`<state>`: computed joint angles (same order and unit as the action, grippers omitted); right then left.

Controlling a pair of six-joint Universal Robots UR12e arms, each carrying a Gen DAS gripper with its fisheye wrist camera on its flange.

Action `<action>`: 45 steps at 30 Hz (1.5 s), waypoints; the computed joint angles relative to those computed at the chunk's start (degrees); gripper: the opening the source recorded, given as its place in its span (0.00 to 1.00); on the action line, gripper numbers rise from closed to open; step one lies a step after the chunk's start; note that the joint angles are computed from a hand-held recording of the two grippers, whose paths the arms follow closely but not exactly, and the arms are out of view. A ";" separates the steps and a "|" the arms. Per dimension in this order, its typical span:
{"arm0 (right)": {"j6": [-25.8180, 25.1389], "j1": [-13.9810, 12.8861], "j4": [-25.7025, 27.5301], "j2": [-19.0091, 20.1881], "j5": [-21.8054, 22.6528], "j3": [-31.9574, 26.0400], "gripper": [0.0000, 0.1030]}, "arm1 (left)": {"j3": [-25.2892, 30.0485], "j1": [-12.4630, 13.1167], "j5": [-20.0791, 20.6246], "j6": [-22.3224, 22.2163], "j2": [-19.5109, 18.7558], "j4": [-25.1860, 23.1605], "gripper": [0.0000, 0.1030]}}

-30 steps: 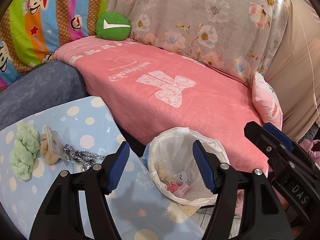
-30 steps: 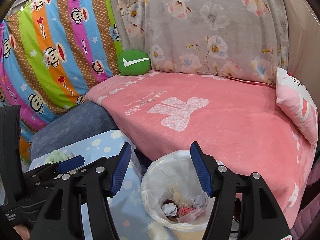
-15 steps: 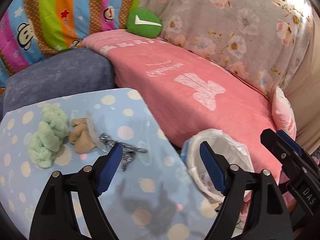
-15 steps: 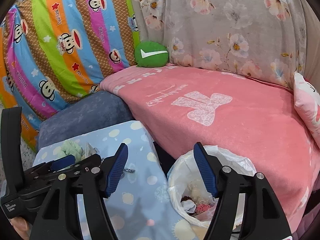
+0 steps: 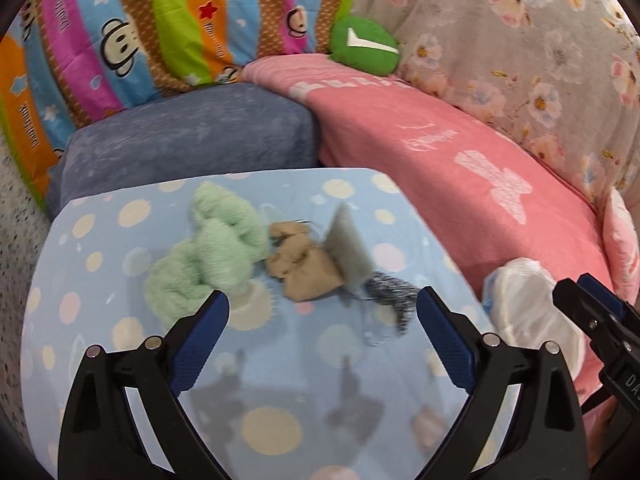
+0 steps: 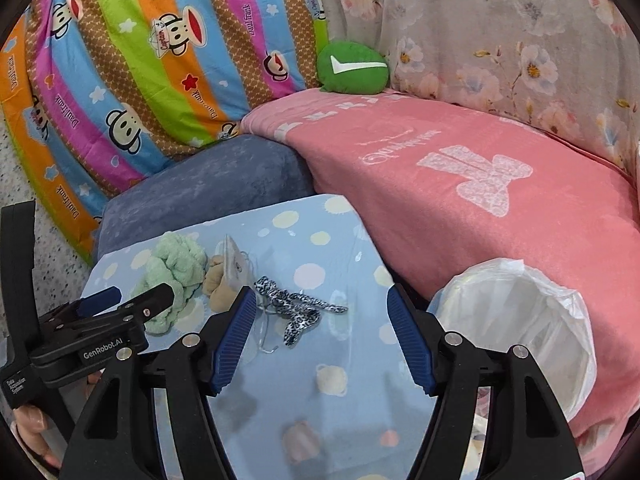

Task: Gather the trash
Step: 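Move both tools back from the bin toward the remaining items, then grasp the green fluffy scrunchie with the left tool while the right tool grasps the grey card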

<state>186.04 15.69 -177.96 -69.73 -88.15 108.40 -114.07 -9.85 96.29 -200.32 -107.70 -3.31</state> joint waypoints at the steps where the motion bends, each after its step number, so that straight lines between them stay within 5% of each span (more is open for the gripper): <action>1: -0.07 0.35 0.43 0.55 0.11 -0.44 0.64 | -0.38 0.48 0.53 0.27 0.01 -0.06 0.88; 8: 0.15 2.76 3.39 4.72 0.55 -4.26 0.64 | -1.88 3.44 3.43 3.53 -0.89 -0.43 0.88; 23: -0.23 5.41 9.00 12.50 0.36 -13.62 0.62 | -0.71 8.86 -4.02 4.13 -4.63 0.07 0.87; 25: -0.10 5.46 9.47 13.01 0.56 -14.31 0.57 | -0.53 9.09 -5.74 3.78 -4.89 0.13 0.80; 27: -0.14 5.48 10.18 13.37 0.74 -14.79 0.47 | -0.47 9.28 -7.74 3.82 -4.91 0.03 0.62; 31: 0.08 5.40 12.08 13.70 1.11 -15.39 0.05 | -0.37 9.35 -10.59 3.79 -4.53 -1.39 0.25; 33: 0.37 5.25 11.40 13.34 1.51 -14.84 0.04 | -0.63 9.35 -11.45 2.62 -4.07 -1.56 0.17; 45: -0.60 3.98 1.60 6.92 1.75 -10.43 0.03 | -0.85 6.68 -9.57 0.46 0.89 1.80 0.12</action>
